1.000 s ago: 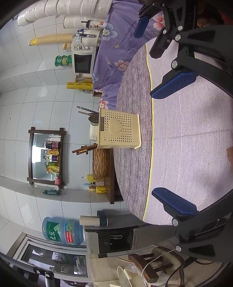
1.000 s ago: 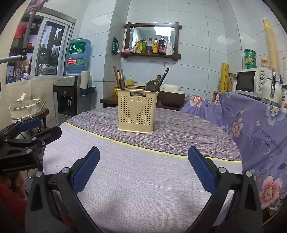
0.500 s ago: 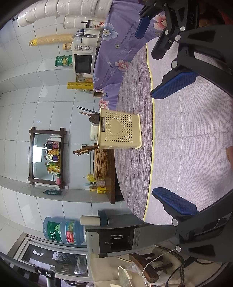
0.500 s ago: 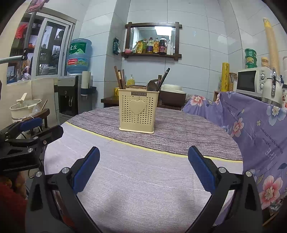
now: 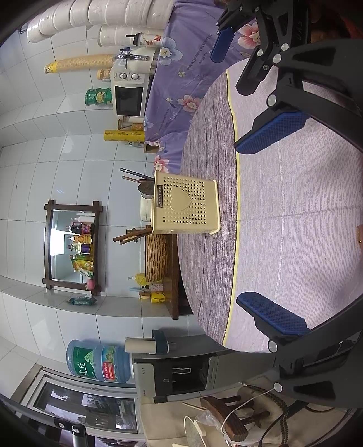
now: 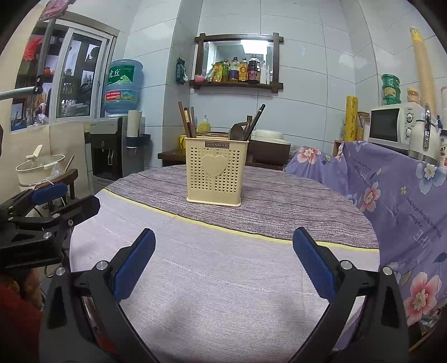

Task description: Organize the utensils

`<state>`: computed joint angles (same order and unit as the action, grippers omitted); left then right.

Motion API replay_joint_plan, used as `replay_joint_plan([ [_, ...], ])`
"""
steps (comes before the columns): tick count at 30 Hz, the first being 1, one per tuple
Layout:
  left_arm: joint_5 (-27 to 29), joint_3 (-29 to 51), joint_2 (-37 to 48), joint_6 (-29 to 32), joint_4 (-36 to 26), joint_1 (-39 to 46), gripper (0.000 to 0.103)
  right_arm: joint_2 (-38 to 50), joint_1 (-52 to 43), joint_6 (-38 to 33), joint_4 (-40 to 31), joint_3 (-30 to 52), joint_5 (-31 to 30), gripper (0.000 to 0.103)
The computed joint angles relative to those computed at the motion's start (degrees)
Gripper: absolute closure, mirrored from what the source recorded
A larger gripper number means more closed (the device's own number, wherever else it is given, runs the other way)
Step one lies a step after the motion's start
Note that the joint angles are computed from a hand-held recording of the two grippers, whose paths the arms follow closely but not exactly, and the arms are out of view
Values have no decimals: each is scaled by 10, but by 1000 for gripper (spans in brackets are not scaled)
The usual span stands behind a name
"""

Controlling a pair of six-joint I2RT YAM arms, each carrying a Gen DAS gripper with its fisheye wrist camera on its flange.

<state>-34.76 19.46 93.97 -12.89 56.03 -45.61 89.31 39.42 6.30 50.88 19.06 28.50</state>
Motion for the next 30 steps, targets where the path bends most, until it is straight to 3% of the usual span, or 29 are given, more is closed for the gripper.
replay_joint_plan([
  [30, 15, 6, -9, -9, -21, 4, 5, 7, -3, 13, -4, 3, -8, 6],
])
